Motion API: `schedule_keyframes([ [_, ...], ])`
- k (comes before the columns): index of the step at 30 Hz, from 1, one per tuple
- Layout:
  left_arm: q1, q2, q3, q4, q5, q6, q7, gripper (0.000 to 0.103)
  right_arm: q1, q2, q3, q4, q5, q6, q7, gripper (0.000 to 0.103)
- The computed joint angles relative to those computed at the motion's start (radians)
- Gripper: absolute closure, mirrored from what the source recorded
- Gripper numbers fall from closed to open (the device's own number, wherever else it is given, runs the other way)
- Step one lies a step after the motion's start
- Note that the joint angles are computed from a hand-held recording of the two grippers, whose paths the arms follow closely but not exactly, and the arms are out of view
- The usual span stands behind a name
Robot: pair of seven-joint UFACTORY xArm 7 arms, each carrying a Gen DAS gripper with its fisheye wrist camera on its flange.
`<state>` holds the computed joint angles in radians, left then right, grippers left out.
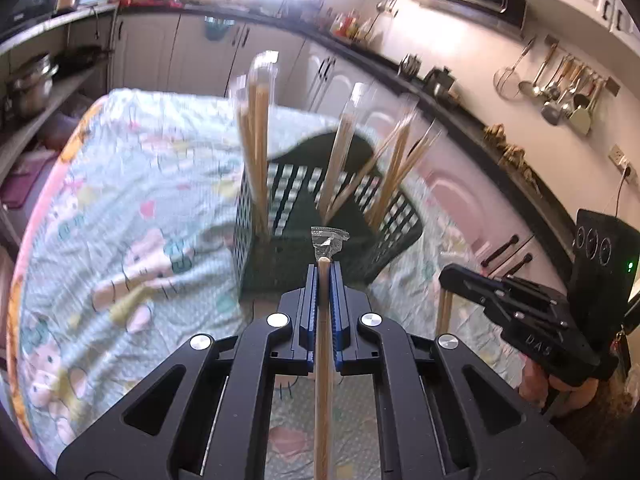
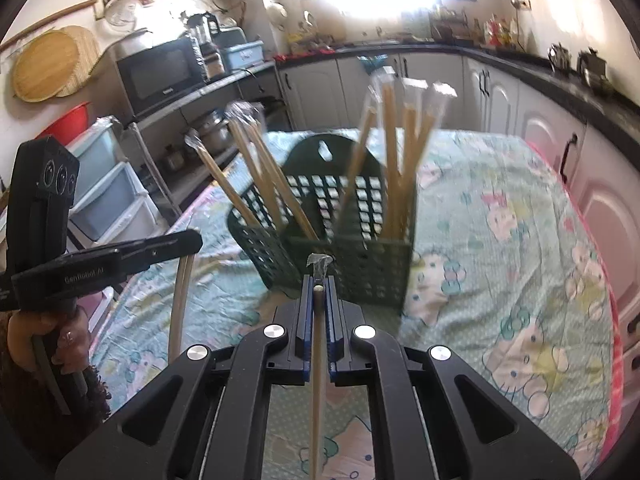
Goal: Organize utensils
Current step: 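Lift both chopsticks upright and carry them over the green basket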
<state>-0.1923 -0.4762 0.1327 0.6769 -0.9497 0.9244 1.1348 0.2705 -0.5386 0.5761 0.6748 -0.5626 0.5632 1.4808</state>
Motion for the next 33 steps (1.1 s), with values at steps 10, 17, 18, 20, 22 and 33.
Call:
schedule_keyframes([
  [10,-0.025,-0.080,0.024,0.053,-0.122,-0.041,0.022,0.100,-0.057,-0.055,0.028,0.091,-0.079,0.039,-0.040,0.097],
  [17,-0.074,-0.117,0.022,0.100,-0.237,-0.169,0.056,0.100,-0.149,-0.123,0.055,0.151,-0.132,0.036,-0.078,0.097],
  [18,-0.085,-0.119,0.022,0.107,-0.258,-0.190,0.065,0.100,-0.159,-0.134,0.055,0.154,-0.131,0.030,-0.085,0.097],
  [20,-0.108,-0.120,0.018,0.127,-0.316,-0.243,0.088,0.100,-0.189,-0.154,0.059,0.171,-0.135,0.023,-0.103,0.097],
  [22,-0.125,-0.119,0.011,0.142,-0.358,-0.290,0.110,0.100,-0.221,-0.171,0.064,0.185,-0.136,0.014,-0.121,0.097],
  [33,-0.168,-0.036,-0.088,0.235,-0.640,-0.536,0.315,0.100,-0.385,-0.271,0.088,0.213,-0.086,-0.079,-0.200,0.097],
])
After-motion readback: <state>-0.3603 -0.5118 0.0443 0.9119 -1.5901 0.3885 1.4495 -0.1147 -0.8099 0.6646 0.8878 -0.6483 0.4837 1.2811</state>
